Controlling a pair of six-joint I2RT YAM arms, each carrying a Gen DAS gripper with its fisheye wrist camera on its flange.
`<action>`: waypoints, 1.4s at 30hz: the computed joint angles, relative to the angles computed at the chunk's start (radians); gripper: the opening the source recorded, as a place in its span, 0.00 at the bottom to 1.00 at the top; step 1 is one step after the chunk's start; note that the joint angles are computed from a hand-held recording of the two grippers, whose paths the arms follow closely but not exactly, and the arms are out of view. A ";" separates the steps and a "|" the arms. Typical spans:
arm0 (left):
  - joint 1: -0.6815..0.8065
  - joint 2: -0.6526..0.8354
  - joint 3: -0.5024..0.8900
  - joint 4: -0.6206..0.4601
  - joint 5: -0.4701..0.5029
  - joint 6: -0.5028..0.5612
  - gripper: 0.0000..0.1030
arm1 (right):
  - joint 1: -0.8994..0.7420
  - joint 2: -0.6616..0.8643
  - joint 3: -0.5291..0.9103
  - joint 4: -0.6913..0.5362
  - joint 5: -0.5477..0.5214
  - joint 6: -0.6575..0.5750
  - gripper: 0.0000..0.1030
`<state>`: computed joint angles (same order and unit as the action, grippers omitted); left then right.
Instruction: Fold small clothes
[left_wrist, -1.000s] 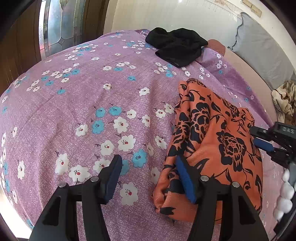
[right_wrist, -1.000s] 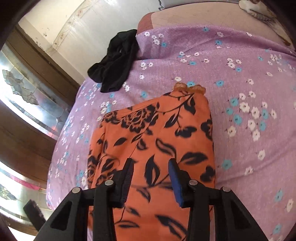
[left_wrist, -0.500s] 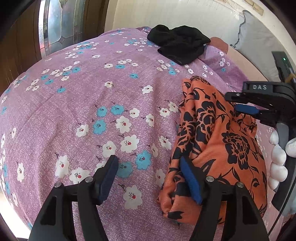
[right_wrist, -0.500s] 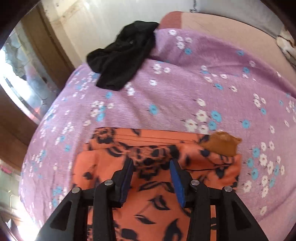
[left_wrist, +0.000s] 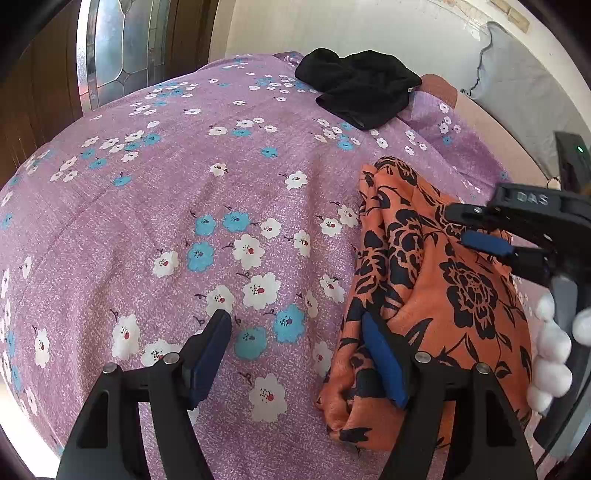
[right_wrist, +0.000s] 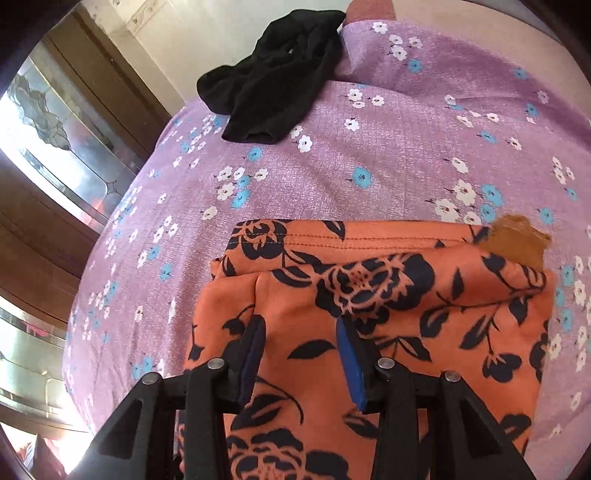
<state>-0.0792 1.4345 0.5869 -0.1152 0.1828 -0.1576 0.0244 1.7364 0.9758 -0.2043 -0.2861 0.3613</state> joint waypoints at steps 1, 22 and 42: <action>0.012 -0.002 0.005 -0.009 0.016 -0.001 0.72 | -0.018 -0.039 -0.040 0.017 -0.022 0.006 0.44; -0.159 -0.028 -0.057 0.076 -0.333 -0.029 0.72 | -0.296 -0.586 -0.611 -0.019 -0.269 -0.302 0.51; -0.190 -0.006 -0.087 0.157 -0.388 -0.046 0.73 | -0.462 -0.475 -0.644 0.034 -0.506 -0.435 0.51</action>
<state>-0.2696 1.4287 0.4998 0.0417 -0.2049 -0.2032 -0.4375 1.2617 0.3319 -0.1708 -0.7920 -0.0734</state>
